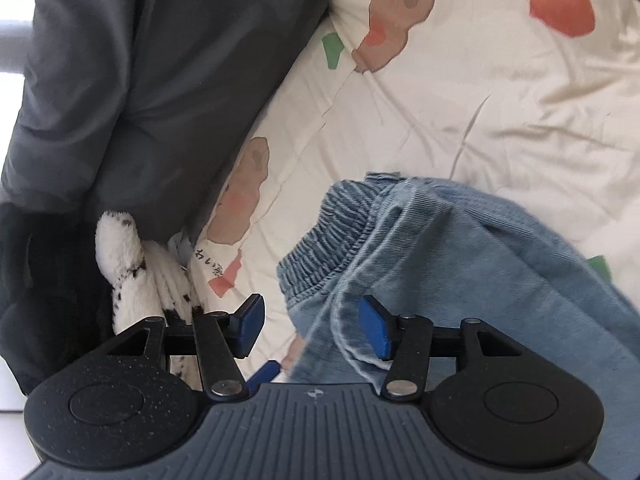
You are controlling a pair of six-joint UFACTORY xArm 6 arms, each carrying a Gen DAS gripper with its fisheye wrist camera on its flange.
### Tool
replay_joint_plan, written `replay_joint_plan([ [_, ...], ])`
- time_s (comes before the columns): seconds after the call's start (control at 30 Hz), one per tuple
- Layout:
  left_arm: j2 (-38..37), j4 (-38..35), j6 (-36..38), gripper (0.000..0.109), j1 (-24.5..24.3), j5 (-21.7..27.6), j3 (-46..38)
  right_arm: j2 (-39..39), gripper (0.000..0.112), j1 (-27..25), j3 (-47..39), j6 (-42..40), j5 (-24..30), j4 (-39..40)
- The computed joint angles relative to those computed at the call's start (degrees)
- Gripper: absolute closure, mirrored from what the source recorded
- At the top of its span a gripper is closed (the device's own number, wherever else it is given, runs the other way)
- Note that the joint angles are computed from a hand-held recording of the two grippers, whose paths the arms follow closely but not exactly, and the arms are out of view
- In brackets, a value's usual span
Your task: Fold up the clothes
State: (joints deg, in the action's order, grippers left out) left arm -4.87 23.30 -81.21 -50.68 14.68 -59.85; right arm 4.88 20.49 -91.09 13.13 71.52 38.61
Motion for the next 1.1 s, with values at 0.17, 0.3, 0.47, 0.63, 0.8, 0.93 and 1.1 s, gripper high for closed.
replay_joint_plan([
  [0.17, -0.86, 0.68, -1.32, 0.027, 0.28, -3.55, 1.86, -4.7, 0.053, -2.72, 4.7, -1.37, -1.24, -0.86],
  [0.3, -0.82, 7.77, -8.69, 0.024, 1.28, -9.51, 2.73, -10.84, 0.053, -4.96, 12.16, -2.97, -3.77, -0.29],
  [0.47, 0.83, 1.43, -2.91, 0.024, 0.17, -12.07, 2.3, -17.82, 0.053, -6.68, 21.58, -4.37, -5.48, -0.76],
  [0.63, 2.33, -2.69, -1.19, 0.024, -0.53, -12.33, 2.25, -23.22, 0.053, -6.38, 29.82, -5.49, -7.91, -2.7],
  [0.8, 3.9, -4.28, -1.2, 0.034, -0.76, -10.99, 1.29, -26.76, 0.053, -5.35, 36.35, -6.43, -11.35, -1.99],
  [0.93, 4.56, -5.96, -1.69, 0.058, -0.7, -9.28, 1.03, -27.92, 0.053, -3.49, 40.23, -7.72, -14.78, -0.02],
  [1.1, 3.68, -5.82, -3.62, 0.094, -0.43, -6.85, 1.95, -29.22, 0.057, -1.04, 43.82, -7.78, -18.75, 2.49],
])
